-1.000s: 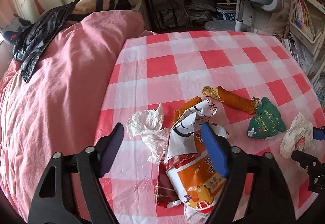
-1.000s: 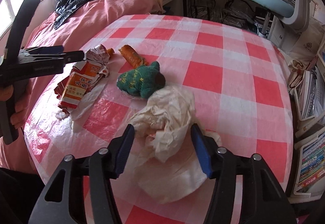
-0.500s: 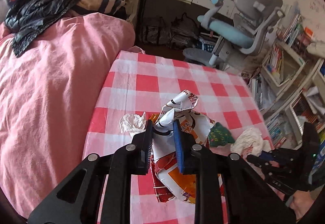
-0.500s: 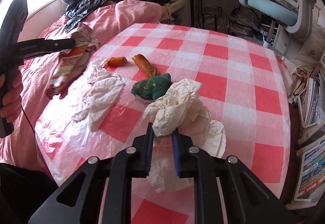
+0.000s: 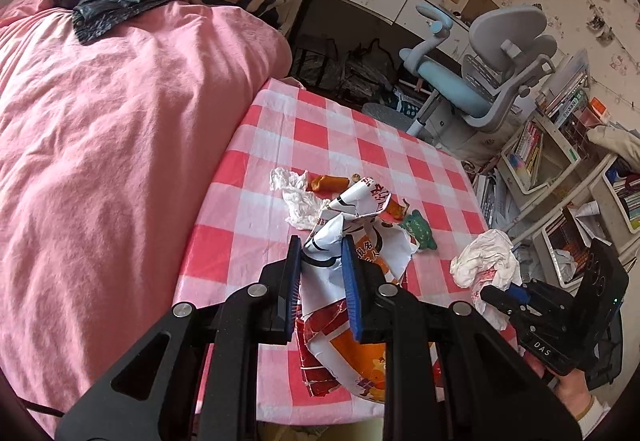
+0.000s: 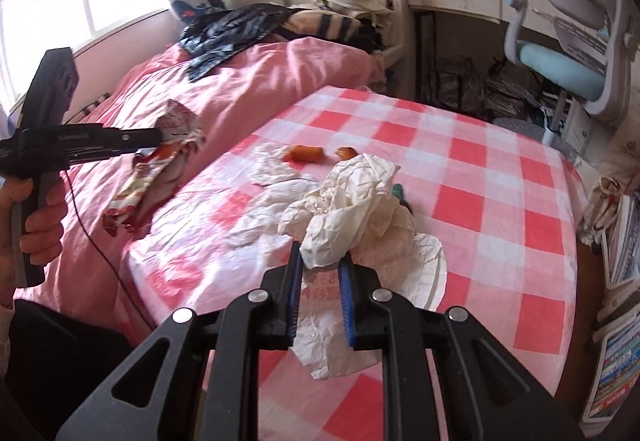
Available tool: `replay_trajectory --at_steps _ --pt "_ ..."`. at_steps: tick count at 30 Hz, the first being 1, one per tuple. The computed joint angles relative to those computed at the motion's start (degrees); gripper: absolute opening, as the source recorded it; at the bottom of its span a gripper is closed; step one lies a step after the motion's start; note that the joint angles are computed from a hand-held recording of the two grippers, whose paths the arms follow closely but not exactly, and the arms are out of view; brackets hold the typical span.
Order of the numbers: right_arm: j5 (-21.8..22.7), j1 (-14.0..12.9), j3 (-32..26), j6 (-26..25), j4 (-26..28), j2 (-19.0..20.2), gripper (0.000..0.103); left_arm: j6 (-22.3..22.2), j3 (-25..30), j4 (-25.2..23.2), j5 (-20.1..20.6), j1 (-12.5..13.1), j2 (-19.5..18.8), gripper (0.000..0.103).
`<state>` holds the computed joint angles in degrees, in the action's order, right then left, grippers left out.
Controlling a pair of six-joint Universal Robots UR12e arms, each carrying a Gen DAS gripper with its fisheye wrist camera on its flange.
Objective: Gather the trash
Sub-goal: 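Lift the wrapper and paper and carry both tools toward the yellow bucket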
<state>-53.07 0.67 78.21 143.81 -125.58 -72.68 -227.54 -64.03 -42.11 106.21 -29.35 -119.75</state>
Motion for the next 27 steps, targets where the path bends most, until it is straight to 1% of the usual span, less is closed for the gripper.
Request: replay_trajectory --at_steps 2,7,11,15,18,22,27 --pt "0.7 0.1 1.1 -1.6 1.2 -0.9 0.018 -0.7 -1.4 0.8 0.2 -0.4 0.9 0.019" --pt "-0.3 0.6 4.9 -6.2 4.3 -3.8 0.018 -2.5 -5.3 2.6 -0.7 -0.7 3.1 0.019" --pt "-1.4 0.9 8.1 -10.4 6.6 -6.4 0.018 -3.7 -7.8 3.4 -0.4 -1.1 4.7 0.019" --pt "-2.0 1.2 9.8 -13.0 7.6 -7.8 0.018 -4.8 -9.2 3.2 -0.1 -1.6 5.6 0.019" --pt "-2.3 1.1 10.2 -13.2 7.5 -8.0 0.018 -4.8 -9.4 2.4 0.1 -2.0 5.8 0.019" --pt "-1.7 0.7 10.7 -11.9 7.0 -8.4 0.018 -4.3 -9.3 1.2 0.5 -2.7 5.8 0.019" --pt "-1.6 0.4 11.4 -11.1 6.5 -8.9 0.018 -3.4 -8.7 -0.8 2.0 -3.6 5.6 0.019"
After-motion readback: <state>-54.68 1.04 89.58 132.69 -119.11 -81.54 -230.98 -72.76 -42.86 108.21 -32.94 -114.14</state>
